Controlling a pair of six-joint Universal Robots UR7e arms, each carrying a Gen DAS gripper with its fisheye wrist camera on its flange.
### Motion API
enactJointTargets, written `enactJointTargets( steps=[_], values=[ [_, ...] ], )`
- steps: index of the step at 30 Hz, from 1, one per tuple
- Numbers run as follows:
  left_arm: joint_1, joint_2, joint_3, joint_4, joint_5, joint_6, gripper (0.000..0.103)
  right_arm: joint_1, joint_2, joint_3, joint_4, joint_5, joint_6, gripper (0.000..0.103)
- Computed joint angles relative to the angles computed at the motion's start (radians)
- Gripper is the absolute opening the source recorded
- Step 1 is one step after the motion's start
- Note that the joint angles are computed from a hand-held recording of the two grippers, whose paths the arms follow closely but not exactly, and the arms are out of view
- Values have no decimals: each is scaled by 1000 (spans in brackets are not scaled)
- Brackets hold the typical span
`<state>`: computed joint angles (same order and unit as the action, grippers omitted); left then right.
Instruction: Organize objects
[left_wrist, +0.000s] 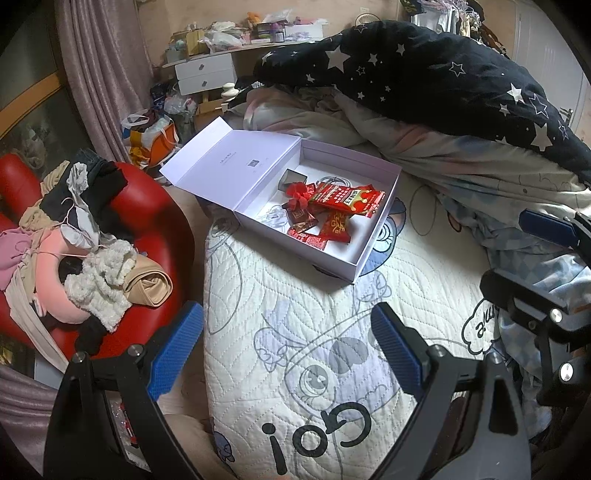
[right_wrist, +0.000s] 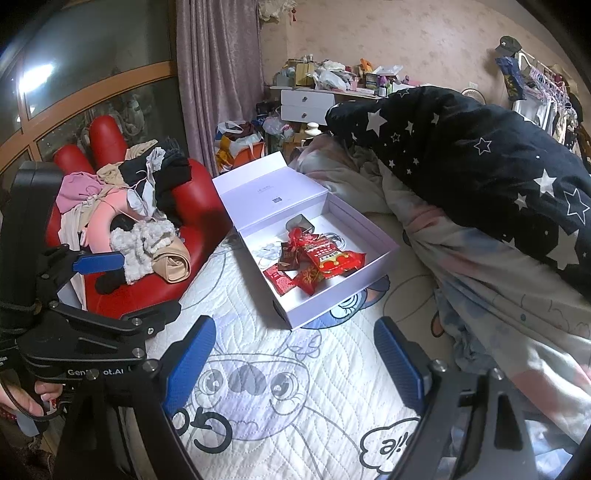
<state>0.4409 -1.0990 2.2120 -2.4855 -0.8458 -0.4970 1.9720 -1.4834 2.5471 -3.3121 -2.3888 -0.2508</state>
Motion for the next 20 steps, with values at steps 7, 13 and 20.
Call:
enactJointTargets(
  steps=[7, 13, 20],
  values=[
    [-3, 2, 1, 3, 7, -3, 92, -2, 3, 4, 3, 1, 7, 88],
    [3, 2, 3, 2, -7, 19, 92, -3, 4, 5, 7, 2, 10, 88],
    [5, -2, 8, -14, -14, 31, 92, -3, 5, 3, 8, -1, 11, 88]
  ],
)
